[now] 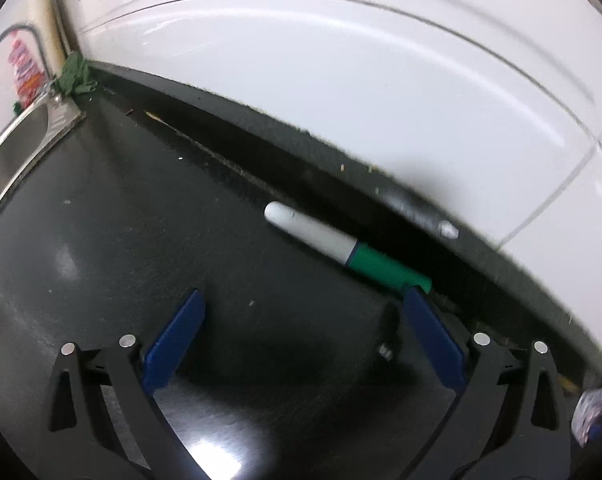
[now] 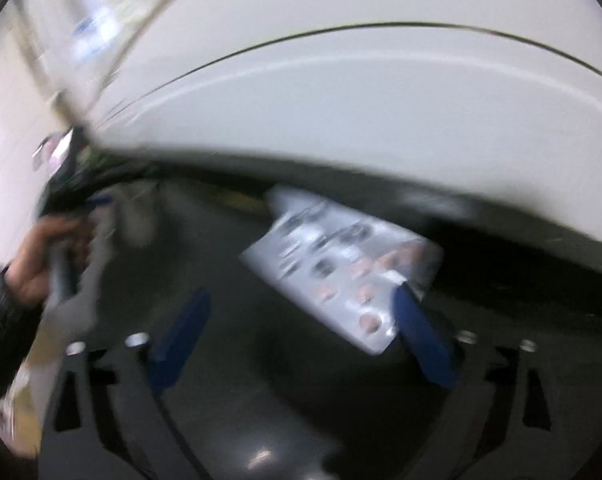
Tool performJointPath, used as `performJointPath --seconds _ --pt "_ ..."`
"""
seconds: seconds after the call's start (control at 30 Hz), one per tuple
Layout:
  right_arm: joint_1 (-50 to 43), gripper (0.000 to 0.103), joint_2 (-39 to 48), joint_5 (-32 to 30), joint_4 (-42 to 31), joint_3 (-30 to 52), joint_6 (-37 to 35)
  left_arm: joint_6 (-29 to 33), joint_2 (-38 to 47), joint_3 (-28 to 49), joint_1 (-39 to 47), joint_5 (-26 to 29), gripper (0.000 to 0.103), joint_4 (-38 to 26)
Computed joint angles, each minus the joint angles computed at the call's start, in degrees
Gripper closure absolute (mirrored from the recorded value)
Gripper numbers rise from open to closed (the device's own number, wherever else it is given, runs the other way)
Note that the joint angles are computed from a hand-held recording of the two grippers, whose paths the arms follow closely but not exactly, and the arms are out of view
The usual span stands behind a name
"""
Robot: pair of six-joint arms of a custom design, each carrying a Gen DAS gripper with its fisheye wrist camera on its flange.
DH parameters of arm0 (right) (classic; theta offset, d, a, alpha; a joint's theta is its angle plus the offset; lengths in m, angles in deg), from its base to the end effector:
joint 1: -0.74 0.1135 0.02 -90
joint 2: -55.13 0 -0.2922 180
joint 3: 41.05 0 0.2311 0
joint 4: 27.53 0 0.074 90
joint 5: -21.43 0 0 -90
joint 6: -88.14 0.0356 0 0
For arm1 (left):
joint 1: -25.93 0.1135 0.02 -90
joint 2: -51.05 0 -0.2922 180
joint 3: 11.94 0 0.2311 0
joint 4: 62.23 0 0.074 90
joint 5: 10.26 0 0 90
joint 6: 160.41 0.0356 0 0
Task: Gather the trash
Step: 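Reach the left tool to the green-capped marker while the right tool reaches the pill blister pack, then grasp the green-capped marker with the left tool while the right tool grasps the blister pack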
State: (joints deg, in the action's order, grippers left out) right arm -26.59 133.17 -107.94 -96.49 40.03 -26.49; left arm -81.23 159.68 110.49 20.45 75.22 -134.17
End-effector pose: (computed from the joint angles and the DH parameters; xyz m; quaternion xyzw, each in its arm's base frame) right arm 0.2162 -0.0863 0.3189 -0.0486 0.9222 0.2101 0.3209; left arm 0.3940 -0.0350 0.3525 -0.0556 0.9593 -0.0013 0.2769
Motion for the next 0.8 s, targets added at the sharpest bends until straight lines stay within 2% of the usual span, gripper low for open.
performJointPath --seconds 0.03,0.1,0.27,0.33,0.43,0.53,0.63,0.7,0.8 --pt "0.15 0.023 -1.12 -0.77 -1.73 -0.47 -2.82 0.8 -0.44 -0.57 0.13 0.48 0.006 -0.11" --pt "1.3 0.023 -4.07 4.66 1.4 -2.31 -0.34 1.98 -1.78 -2.29 0.52 1.1 0.006 0.05" --pt "-2.18 0.023 -2.62 8.24 3.94 -0.8 2.18 1.36 -4.22 -5.12 0.4 1.43 0.006 0.28" --pt "-5.28 0.023 0.1 5.78 1.8 1.87 0.49 0.42 -3.91 -4.26 0.8 3.29 0.006 -0.45" --pt "-5.25 0.023 3.53 7.13 2.81 3.7 -0.19 -0.49 -2.17 -1.61 -0.08 1.64 0.006 -1.16" --pt "-2.57 0.023 3.83 7.63 4.53 2.79 1.85 -6.09 0.92 3.0 -0.88 1.93 0.006 -3.57" --pt "-0.48 0.023 3.56 7.5 6.51 1.55 3.29 -9.44 3.16 5.75 -2.97 -2.25 0.006 -4.26" --pt "1.93 0.022 2.87 8.34 8.17 0.3 4.53 -10.99 4.97 7.04 -4.98 -9.96 0.006 -5.78" --pt "4.69 0.022 1.72 8.99 9.67 -1.29 5.45 -11.37 2.4 1.75 -4.39 -11.91 0.005 -1.27"
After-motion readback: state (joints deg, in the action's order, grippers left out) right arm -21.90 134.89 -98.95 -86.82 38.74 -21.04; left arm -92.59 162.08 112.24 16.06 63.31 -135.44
